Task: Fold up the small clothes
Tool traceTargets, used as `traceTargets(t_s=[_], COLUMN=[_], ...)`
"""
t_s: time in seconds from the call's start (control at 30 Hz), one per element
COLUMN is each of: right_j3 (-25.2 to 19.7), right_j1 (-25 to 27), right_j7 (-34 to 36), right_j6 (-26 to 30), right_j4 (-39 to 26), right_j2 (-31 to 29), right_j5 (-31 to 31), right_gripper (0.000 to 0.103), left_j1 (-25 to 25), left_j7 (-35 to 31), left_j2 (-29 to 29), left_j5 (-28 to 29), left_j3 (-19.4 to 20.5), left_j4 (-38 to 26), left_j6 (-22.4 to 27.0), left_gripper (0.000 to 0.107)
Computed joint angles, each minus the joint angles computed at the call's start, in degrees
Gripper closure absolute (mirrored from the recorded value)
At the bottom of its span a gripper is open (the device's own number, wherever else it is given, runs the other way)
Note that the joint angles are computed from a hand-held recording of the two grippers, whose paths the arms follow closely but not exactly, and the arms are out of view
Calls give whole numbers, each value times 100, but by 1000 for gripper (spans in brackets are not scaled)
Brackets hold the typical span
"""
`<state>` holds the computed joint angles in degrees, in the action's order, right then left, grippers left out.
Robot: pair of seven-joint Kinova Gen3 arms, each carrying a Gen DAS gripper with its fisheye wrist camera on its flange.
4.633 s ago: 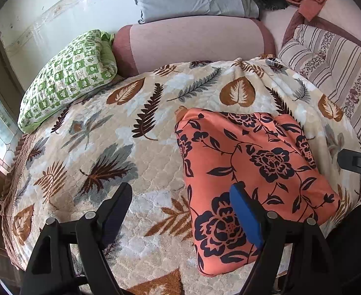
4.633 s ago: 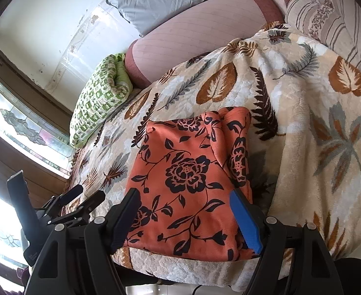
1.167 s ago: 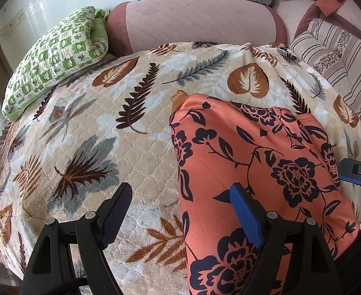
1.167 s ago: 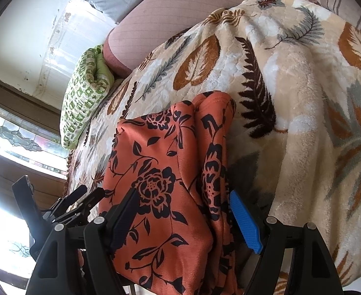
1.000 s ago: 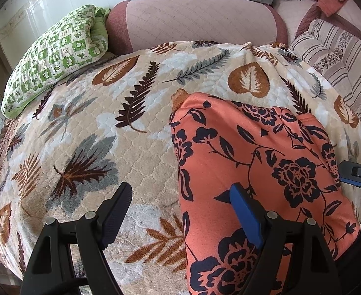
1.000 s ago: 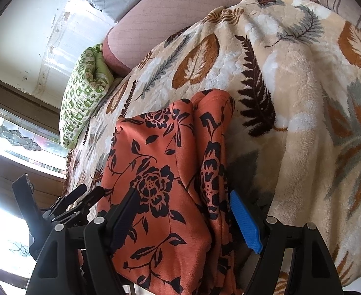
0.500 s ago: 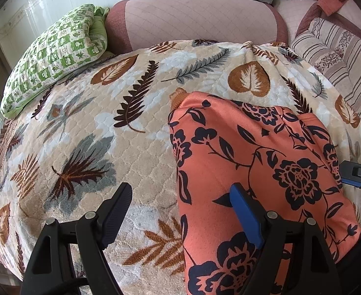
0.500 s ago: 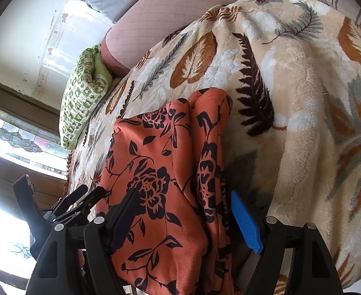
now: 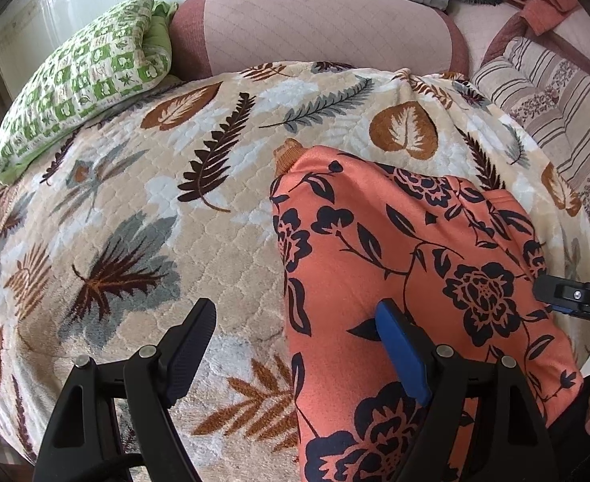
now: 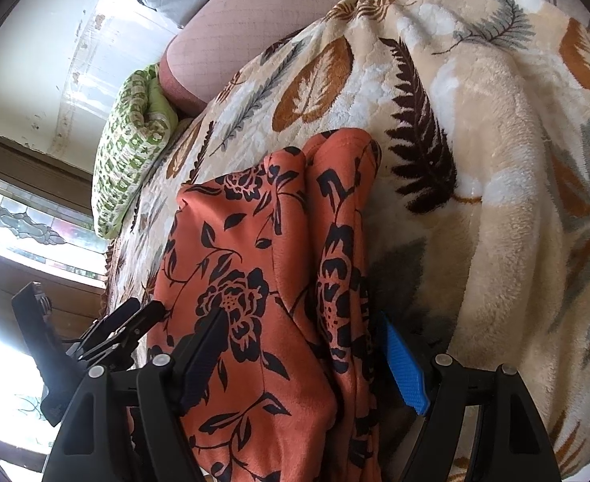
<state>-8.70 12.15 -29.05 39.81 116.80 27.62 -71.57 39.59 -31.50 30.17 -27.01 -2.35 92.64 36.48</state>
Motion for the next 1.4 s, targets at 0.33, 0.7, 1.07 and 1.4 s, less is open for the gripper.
traceTargets(t_s=[0.33,0.7,1.07,1.4], right_j3=[20,-256,-106,129], right_j1=[43,443,-202,-768], right_j7=[6,553,992,1204], right_j6=[63,595,-152,-343], right_j4=[-101,-208,174,590], right_j2=[178,883,308,-699], right_j5=[42,-362,-691,-1003], right_gripper=[24,23,62,64], left_j1=[-487,-2619,-1513,-1417], left_j7=[-769,-3060,-4299,-3565], left_j2=[-257,438,135,-627], left_j5=[352,2546,3978,3196], left_j3=[348,2343,870,854], left_j4=[369,490,530,1156], left_j6=[-509,-1324,-1342,-1728], left_gripper=[25,23,63,73])
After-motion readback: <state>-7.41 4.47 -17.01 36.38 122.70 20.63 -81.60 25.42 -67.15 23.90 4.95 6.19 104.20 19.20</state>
